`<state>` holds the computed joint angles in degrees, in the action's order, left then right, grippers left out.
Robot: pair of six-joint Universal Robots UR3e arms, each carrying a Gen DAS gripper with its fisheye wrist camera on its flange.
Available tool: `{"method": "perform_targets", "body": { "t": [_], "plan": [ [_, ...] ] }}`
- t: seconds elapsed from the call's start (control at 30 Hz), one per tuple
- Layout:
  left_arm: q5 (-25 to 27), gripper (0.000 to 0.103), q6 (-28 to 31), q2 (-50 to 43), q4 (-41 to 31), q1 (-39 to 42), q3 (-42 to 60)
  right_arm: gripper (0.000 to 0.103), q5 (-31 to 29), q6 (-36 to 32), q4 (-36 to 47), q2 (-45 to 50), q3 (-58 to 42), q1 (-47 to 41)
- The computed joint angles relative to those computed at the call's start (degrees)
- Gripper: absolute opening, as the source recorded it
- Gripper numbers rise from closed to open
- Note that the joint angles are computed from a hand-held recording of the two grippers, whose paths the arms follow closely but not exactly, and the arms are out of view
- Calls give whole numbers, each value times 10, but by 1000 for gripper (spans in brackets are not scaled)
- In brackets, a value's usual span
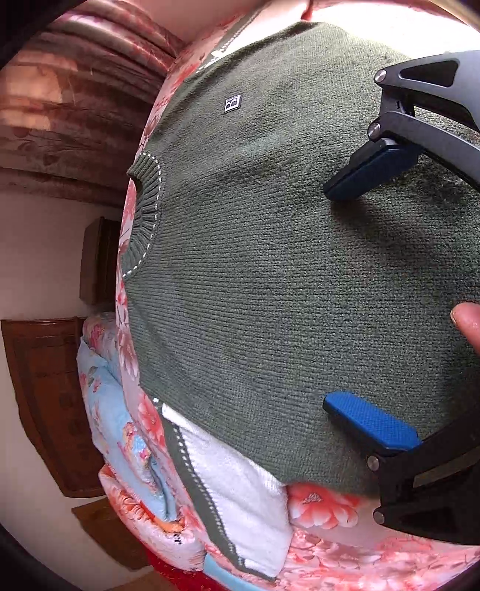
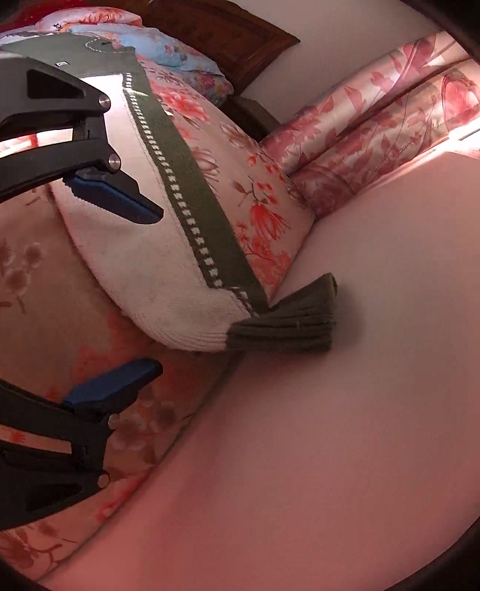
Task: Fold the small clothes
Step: 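Grasp the green cuff of a white sleeve with the right tool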
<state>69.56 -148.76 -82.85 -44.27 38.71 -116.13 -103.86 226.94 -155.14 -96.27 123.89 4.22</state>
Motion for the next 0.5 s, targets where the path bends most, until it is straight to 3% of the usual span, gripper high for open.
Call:
{"method": "perform_targets", "body": {
  "t": [0.1,0.17,0.2,0.23,0.3,0.47,0.5],
  "plan": [
    [-32,103,42,11,21,21,-28,74,-26,-1,-10,39,-25,-16],
    [-42,103,62,16,9,29,-29,63,-38,-17,3,61,-51,-22],
    [-43,103,67,13,2,30,-24,48,-44,-20,2,69,-56,-23],
    [-41,103,67,11,-6,27,-18,26,-46,-21,-5,74,-56,-26],
    [-34,103,61,1,-9,18,-5,12,-47,-25,-28,76,-45,-27],
    [-53,103,65,-2,-14,31,-4,8,-103,-54,-178,76,4,16],
    [-61,103,70,0,-20,36,-4,7,-124,-64,-172,85,-15,36]
  ]
}}
